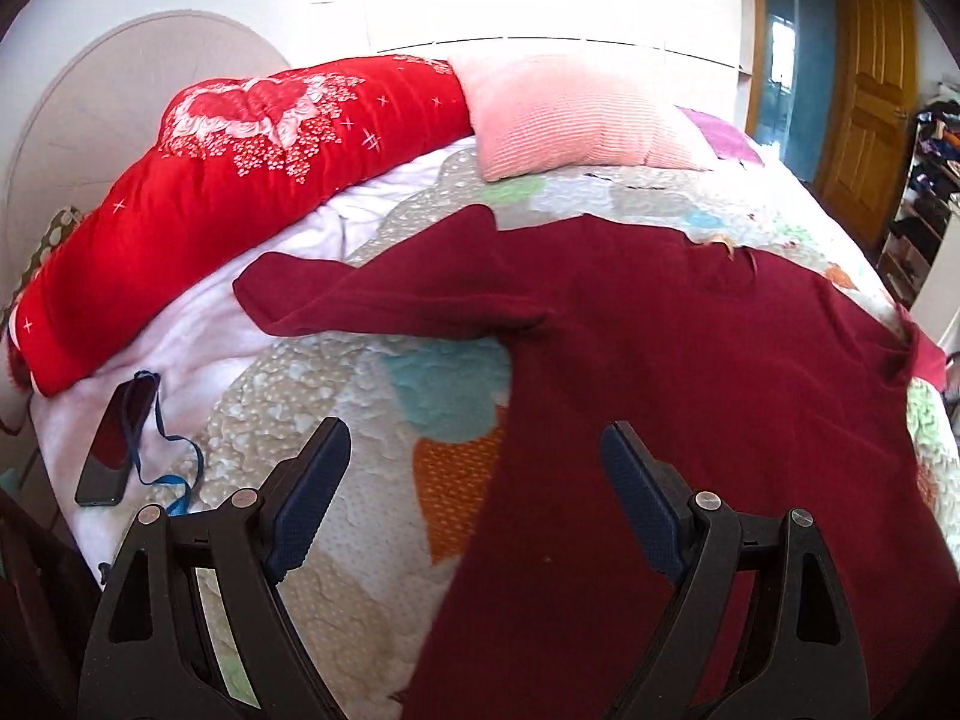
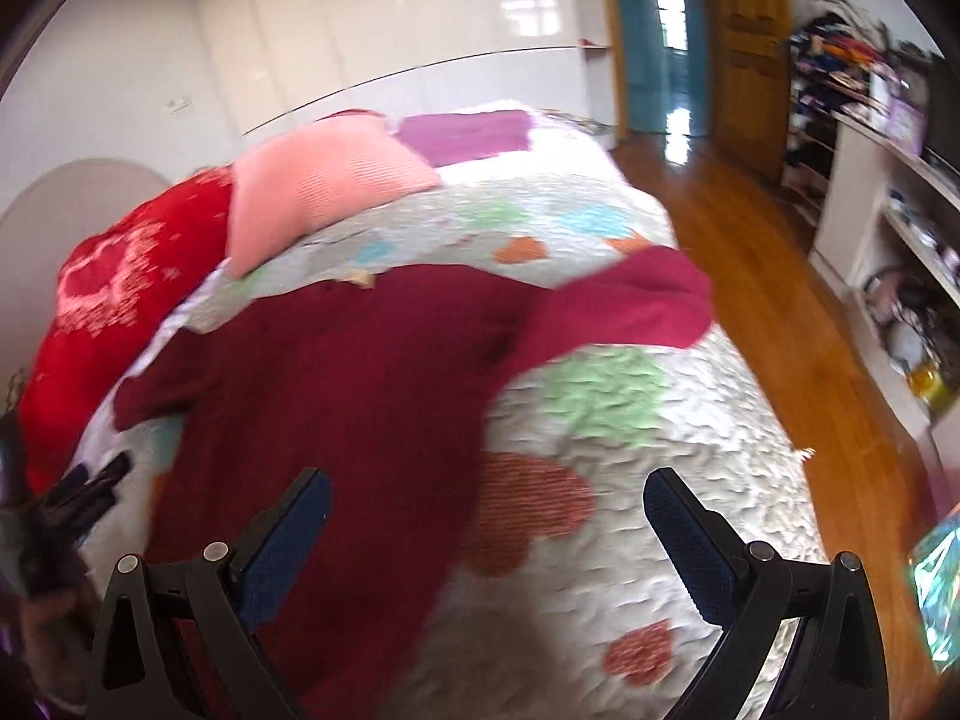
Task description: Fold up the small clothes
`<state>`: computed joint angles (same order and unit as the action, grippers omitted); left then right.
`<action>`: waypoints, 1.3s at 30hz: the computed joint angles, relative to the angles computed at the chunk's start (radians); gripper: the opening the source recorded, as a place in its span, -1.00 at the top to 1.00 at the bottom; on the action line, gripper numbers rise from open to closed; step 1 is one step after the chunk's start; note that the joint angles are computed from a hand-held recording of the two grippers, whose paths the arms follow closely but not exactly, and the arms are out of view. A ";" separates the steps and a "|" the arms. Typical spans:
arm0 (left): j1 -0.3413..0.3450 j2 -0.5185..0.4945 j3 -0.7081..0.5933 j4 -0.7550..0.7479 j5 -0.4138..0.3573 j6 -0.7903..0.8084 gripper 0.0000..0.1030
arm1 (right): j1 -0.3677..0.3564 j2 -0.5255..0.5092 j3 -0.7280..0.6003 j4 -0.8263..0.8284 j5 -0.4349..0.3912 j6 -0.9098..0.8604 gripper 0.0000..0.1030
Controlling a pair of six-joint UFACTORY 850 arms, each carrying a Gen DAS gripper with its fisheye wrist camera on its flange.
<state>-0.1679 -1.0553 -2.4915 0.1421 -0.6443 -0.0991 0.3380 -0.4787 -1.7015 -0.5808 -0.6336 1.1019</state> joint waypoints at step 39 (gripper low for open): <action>-0.041 -0.002 0.004 -0.027 -0.008 0.048 -0.67 | 0.051 -0.355 -0.482 0.174 -0.103 -0.181 -1.00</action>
<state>-0.2093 -1.0575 -2.4878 0.1154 -0.6522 -0.0515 0.3887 -0.8333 -2.1831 -0.4070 -0.7368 0.9212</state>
